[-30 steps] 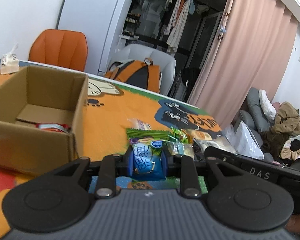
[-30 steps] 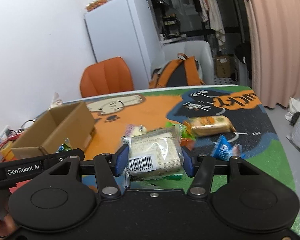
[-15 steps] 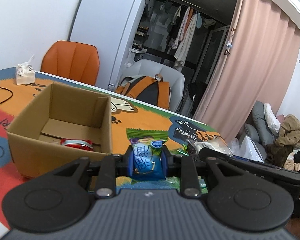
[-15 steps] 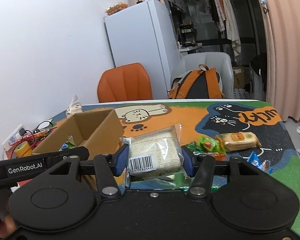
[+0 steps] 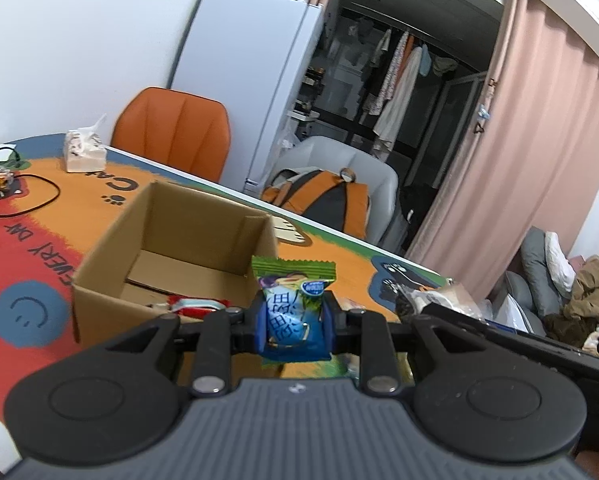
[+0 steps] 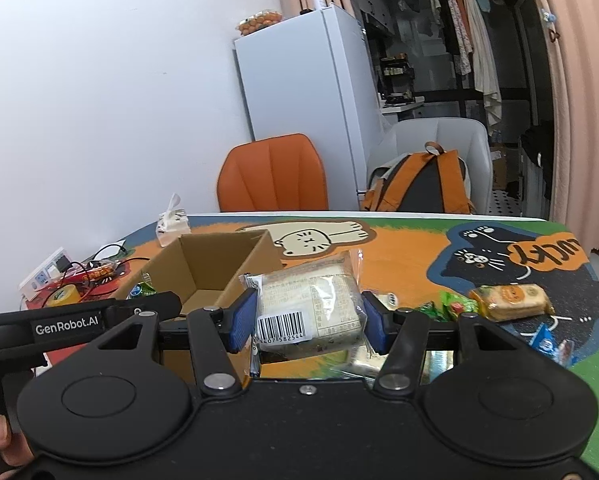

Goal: Organize snacks
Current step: 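Carry the bread pack and blue snack with both tools over the box, then open both tools to drop the snacks into the box and withdraw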

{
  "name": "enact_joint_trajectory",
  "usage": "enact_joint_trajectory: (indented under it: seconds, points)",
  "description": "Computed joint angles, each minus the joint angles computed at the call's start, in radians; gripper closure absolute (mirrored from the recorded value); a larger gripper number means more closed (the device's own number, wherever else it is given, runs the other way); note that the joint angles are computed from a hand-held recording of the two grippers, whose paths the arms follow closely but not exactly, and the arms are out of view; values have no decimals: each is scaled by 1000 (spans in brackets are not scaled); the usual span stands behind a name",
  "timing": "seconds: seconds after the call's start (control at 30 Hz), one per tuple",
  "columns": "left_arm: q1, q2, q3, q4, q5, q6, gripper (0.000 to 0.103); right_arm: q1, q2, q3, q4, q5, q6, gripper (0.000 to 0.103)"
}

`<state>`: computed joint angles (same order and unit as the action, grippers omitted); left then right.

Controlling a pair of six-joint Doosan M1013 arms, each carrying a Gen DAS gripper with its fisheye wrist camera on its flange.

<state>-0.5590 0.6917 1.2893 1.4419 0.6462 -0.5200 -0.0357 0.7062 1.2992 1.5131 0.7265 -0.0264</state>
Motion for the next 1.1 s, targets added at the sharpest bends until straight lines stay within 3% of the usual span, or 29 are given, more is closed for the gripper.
enact_joint_trajectory:
  seconds: [0.3,0.8,0.9,1.1]
  points:
    - [22,-10,17,22,27,-36,77,23,8,-22,-3,30,2,48]
    - [66,6,2,-30,6,-11,77,67,42,-82,-39,61,45,48]
    - [71,7,-2,-50,27,-12,69,75,48,-93,-55,59,61,48]
    - [68,-15,39,22,67,-125,46,85,57,-114,-78,57,83,48]
